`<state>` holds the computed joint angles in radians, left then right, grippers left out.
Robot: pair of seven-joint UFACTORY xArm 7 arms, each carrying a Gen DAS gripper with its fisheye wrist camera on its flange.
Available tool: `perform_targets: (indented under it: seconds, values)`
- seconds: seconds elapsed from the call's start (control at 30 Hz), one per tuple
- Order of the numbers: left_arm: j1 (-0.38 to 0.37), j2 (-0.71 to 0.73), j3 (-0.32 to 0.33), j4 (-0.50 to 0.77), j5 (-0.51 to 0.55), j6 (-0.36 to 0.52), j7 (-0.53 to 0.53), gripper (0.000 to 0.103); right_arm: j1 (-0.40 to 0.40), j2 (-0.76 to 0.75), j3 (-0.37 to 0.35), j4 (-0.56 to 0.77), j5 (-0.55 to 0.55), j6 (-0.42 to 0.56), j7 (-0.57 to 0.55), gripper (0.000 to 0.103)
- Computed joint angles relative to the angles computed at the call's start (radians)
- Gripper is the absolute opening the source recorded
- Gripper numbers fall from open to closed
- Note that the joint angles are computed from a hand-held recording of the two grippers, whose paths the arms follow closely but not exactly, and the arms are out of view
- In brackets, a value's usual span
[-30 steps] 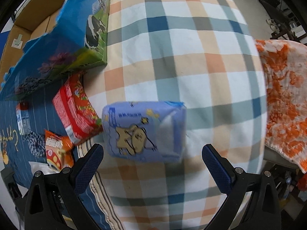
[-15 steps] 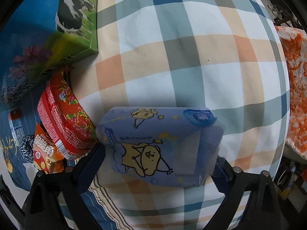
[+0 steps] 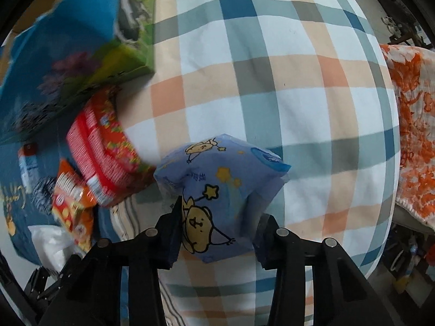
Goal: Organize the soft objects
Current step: 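Grasp the white ONMAX pouch with the left tool while the right tool grasps the blue pack, then carry the white pouch and blue pack with both tools into the cardboard box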
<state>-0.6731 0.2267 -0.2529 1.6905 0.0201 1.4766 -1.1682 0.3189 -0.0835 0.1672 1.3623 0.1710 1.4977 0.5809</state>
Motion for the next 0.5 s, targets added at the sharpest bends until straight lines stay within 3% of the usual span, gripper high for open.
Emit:
perform_targets:
  seconds: [0.27, 0.5]
  values:
    - [-0.058, -0.014, -0.022, 0.114, 0.045, 0.093, -0.055, 0.075, 0.009, -0.173, -0.001, -0.049, 0.090, 0.052, -0.007, 0.045]
    - [-0.169, 0.101, -0.008, 0.447, 0.168, 0.266, -0.060, 0.075, 0.019, -0.288, 0.003, -0.026, 0.158, 0.108, -0.001, 0.045]
